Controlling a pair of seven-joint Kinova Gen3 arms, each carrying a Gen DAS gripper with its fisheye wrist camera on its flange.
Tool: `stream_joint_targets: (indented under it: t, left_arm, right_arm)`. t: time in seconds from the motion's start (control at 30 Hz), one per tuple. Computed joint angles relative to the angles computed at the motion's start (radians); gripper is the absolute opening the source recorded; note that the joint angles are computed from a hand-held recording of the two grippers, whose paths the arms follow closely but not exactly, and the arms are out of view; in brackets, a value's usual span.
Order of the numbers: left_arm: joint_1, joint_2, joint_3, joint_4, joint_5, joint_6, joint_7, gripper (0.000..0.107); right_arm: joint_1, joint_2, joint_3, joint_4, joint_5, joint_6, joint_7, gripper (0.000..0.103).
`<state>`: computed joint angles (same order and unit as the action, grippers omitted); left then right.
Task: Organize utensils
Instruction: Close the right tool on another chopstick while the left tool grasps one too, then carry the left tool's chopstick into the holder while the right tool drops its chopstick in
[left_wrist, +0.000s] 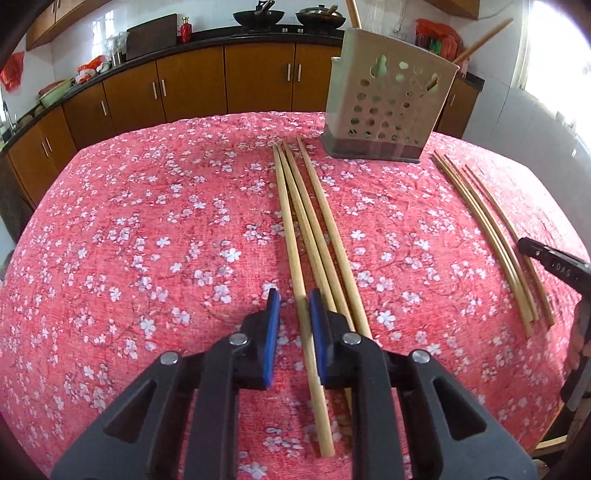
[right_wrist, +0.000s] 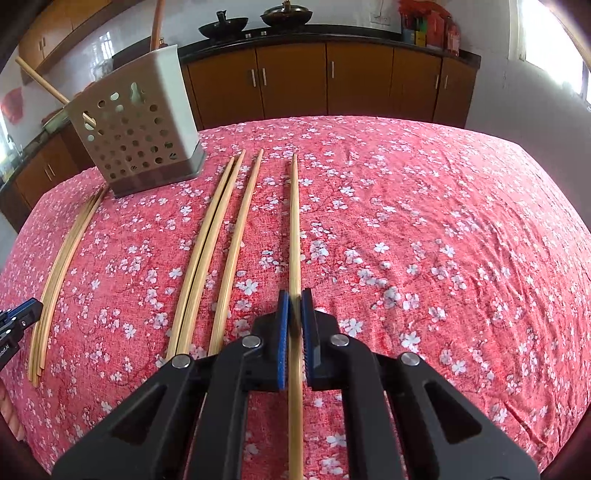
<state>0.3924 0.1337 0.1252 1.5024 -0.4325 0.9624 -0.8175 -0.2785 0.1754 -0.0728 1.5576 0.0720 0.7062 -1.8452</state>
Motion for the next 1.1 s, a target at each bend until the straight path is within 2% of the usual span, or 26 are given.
stream_joint_targets:
  t: [0.13,0.2,0.27,0.47,0.63,0.9,1.1]
  left_arm:
    - [0.013,0.01,-0.002,-0.007,-0.027,0.012,0.032,0.015]
    - [0.02,0.018,-0.007,-0.013,-0.052,0.026,0.054,0.009]
    - [0.009,0.019,-0.014,-0.014,-0.044,0.021,0.051,0.008]
    - [-0.036,0.002,-0.048,0.011,-0.076,0.038,0.107,0.008]
    - [-0.1,-0.037,-0.048,0.06,-0.027,-0.023,0.097,0.009]
    - [-0.138,-0.046,-0.038,0.067,0.005,-0.044,0.047,0.015]
    - [-0.139,-0.046,-0.034,0.067,0.015,-0.055,0.054,0.015]
  right_arm:
    - [0.009,-0.001,-0.014,0.001,-0.021,-0.001,0.023,0.008]
    - [-0.019,-0.002,-0.005,0.007,0.017,-0.009,0.005,0.008]
    - [-0.023,0.003,-0.003,0.002,0.029,-0.009,0.002,0.008]
    - [-0.023,0.028,0.032,-0.018,0.086,-0.02,-0.083,0.008]
    - [0.019,0.027,0.019,-0.009,0.024,-0.039,-0.047,0.008]
    - [0.011,0.029,0.022,-0.012,0.038,-0.035,-0.056,0.009]
    - [0.004,0.028,0.024,-0.013,0.053,-0.03,-0.065,0.009]
